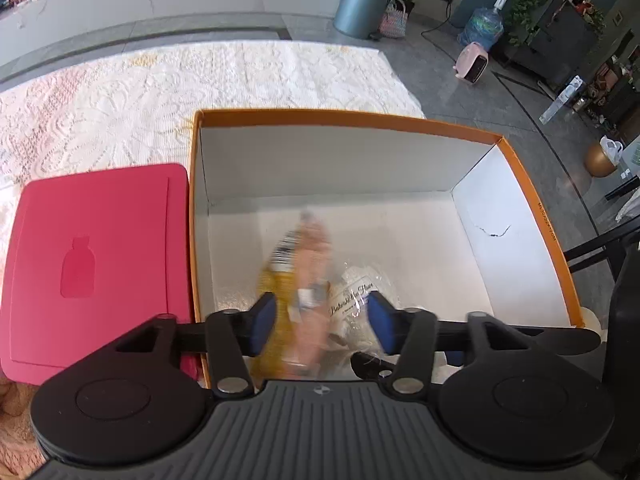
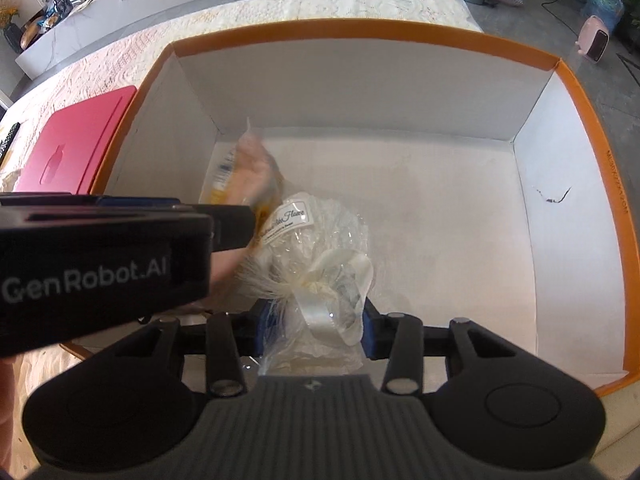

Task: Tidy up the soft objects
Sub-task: 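Carry both bags into the orange box and open both tools, then withdraw both tools from the orange box back to the pile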

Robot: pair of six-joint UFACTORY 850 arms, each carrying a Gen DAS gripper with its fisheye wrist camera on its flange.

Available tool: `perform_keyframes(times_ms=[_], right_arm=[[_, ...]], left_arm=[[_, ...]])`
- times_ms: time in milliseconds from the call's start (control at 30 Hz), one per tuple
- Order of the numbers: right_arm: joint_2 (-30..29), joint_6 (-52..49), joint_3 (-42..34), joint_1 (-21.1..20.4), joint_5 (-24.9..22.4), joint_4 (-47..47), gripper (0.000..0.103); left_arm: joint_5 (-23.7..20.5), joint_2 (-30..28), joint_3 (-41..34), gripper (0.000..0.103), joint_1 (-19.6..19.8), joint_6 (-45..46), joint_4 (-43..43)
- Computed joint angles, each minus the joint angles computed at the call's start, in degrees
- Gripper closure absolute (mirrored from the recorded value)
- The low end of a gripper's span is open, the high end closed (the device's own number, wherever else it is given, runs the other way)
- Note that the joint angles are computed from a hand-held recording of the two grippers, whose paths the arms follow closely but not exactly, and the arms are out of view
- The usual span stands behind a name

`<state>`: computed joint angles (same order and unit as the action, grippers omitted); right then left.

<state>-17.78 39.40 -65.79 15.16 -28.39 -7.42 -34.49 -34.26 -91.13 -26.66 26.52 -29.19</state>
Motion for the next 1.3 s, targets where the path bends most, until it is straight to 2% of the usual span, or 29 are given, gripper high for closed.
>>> perform_keyframes(times_ms=[167,400,533,700,833,967,1067,1167,1300], right_arm=[[0.1,1.4,-0.3,0.3,-1.2,-1.6,0.046],[2.3,10.4,0.1,1.9,-4.0,-10.4,0.032],[4.7,19.6,1.4,4.3,-5.8,-18.7,0.031],[8.3,38.1,4.9,8.9,-7.7,-34.4,0.031],[10.2,54.6,8.0,13.2,-10.5,-48.5,0.031],[11.2,70.4,10.5,18.8,-15.6,-58.6,0.032],[11.3,80.4,11.8,22.9,-19.8,-64.9,0.032],[9.8,86.1,11.2,26.1,-22.5,-68.2,0.032],[7.8,88.6,9.4,29.3,-22.8,-69.5,0.034]], left_arm=[[0.7,1.4,1.5,0.026,0.3,1.9,-1.7],[4.0,5.3,6.0,0.025,0.9,7.8,-5.9],[6.3,9.0,10.7,0.026,1.9,17.0,-13.7],[9.7,14.7,17.8,0.027,3.4,37.1,-30.5],[9.4,19.0,22.9,0.027,5.6,53.2,-44.4],[8.9,23.0,27.8,0.027,8.1,64.6,-54.8],[8.5,25.1,30.9,0.027,10.2,70.2,-59.3],[8.3,26.9,33.8,0.027,12.4,74.3,-61.9],[8.1,28.2,36.5,0.028,15.3,77.8,-63.2]])
